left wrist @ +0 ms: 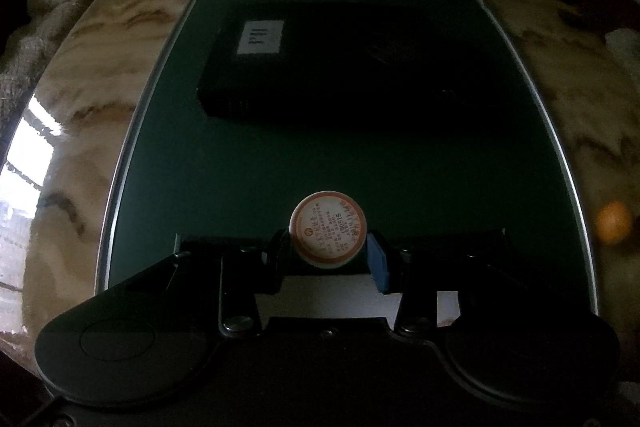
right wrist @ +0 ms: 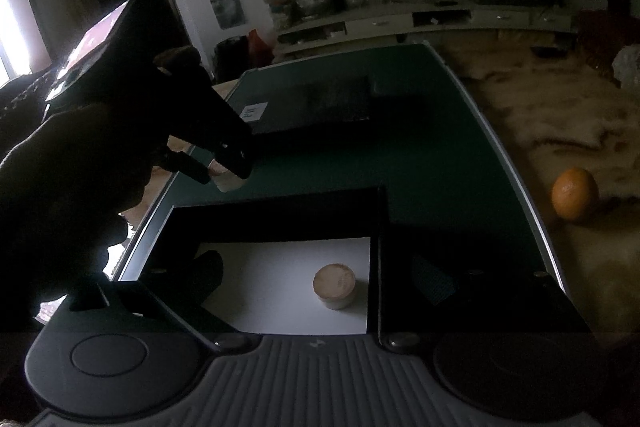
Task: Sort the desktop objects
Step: 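Lower the red-printed cap onto the white paper and open the left tool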
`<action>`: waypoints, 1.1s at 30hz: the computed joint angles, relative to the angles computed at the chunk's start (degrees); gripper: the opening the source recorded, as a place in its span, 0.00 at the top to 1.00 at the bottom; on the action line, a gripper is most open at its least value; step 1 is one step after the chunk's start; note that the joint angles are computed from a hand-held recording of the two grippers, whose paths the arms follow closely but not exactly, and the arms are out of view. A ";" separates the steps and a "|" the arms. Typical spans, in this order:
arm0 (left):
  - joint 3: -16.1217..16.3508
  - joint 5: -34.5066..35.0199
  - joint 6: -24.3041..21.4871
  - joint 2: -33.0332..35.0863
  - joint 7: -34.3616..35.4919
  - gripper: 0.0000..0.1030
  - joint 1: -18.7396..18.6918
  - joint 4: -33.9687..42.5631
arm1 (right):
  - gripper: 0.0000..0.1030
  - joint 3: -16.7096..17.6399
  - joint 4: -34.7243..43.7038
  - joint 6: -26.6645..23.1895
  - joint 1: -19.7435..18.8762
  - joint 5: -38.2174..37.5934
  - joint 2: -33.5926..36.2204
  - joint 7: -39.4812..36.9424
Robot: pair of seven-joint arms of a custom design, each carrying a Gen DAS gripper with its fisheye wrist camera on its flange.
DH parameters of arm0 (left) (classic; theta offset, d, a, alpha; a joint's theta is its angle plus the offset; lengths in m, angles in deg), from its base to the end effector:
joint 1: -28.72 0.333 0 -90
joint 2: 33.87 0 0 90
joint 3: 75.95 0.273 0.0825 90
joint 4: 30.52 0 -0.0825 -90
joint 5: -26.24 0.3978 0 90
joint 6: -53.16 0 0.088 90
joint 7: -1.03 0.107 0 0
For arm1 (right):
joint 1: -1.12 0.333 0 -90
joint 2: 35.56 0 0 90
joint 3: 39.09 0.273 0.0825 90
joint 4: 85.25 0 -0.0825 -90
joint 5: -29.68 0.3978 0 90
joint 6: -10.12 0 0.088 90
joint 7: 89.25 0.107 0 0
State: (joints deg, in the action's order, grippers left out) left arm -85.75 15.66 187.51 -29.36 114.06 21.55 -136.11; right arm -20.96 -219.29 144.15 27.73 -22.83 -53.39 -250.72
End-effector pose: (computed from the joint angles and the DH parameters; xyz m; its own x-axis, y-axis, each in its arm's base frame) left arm 0.6022 -0.1843 0.4790 -0.5623 -0.8268 0.0148 -0.7463 0.4997 -0.4397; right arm 0.3683 0.3515 0.4404 -0.4058 -0.8821 -0.2393 -0.5320 0.4408 -0.7229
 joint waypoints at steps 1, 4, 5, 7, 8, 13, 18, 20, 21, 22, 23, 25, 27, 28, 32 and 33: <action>0.01 -0.21 -0.06 -0.58 0.34 0.61 0.06 -0.53 | 0.00 0.03 0.03 -0.06 0.04 -0.02 -0.03 -0.05; 0.10 -0.84 -0.51 -1.90 1.11 0.61 0.22 -1.63 | 0.00 0.14 0.14 -0.24 0.15 -0.10 -0.05 -0.17; 0.13 -1.12 -0.58 -2.36 1.43 0.61 0.27 -2.02 | 0.00 0.18 0.16 -0.34 0.21 -0.08 -0.08 -0.17; 0.20 -1.87 -0.83 -3.32 2.25 0.61 0.39 -2.84 | 0.00 0.25 0.18 -0.54 0.32 -0.01 -0.15 -0.18; 0.24 -2.13 -0.90 -3.75 2.55 0.61 0.43 -3.23 | 0.00 0.27 0.17 -0.64 0.37 0.02 -0.20 -0.23; 0.50 -3.41 -1.42 -5.69 3.86 0.61 0.66 -5.05 | 0.00 0.44 0.17 -1.19 0.51 -0.01 -0.43 -0.14; 0.77 -4.07 -1.83 -7.71 5.02 0.61 0.87 -7.42 | 0.00 0.55 -0.34 -1.70 0.59 0.14 -1.23 0.11; 0.91 -4.51 -1.96 -8.65 5.72 0.61 0.95 -8.62 | 0.00 0.63 -0.61 -1.91 0.60 0.27 -1.64 0.25; 0.98 -4.73 -2.15 -8.99 5.99 0.61 0.99 -9.12 | 0.00 0.67 -0.78 -1.97 0.58 0.31 -1.86 0.35; 1.06 -4.95 -2.34 -9.33 6.24 0.61 1.04 -9.61 | 0.00 0.68 -0.91 -1.98 0.56 0.39 -2.03 0.42; 1.12 -5.18 -2.49 -9.68 6.43 0.61 1.08 -10.13 | 0.00 0.73 -0.97 -2.06 0.52 0.47 -2.13 0.47; 1.19 -5.39 -2.57 -10.20 6.69 0.61 1.13 -11.06 | 0.00 0.84 -1.13 -2.25 0.52 0.62 -2.34 0.52; 1.23 -5.47 -2.62 -10.57 6.88 0.61 1.18 -11.84 | 0.00 0.92 -1.25 -2.38 0.53 0.80 -2.50 0.51; 1.27 -5.61 -2.79 -10.74 7.02 0.61 1.19 -12.17 | 0.00 0.96 -1.33 -2.41 0.53 0.84 -2.59 0.55; 1.23 -5.43 -2.73 -11.37 7.29 0.61 1.18 -13.69 | 0.00 1.10 -1.41 -2.63 0.53 1.01 -2.66 0.75; 1.12 -4.97 -2.19 -11.54 7.11 0.61 1.17 -14.26 | 0.00 1.12 -1.42 -2.71 0.55 1.09 -2.69 0.77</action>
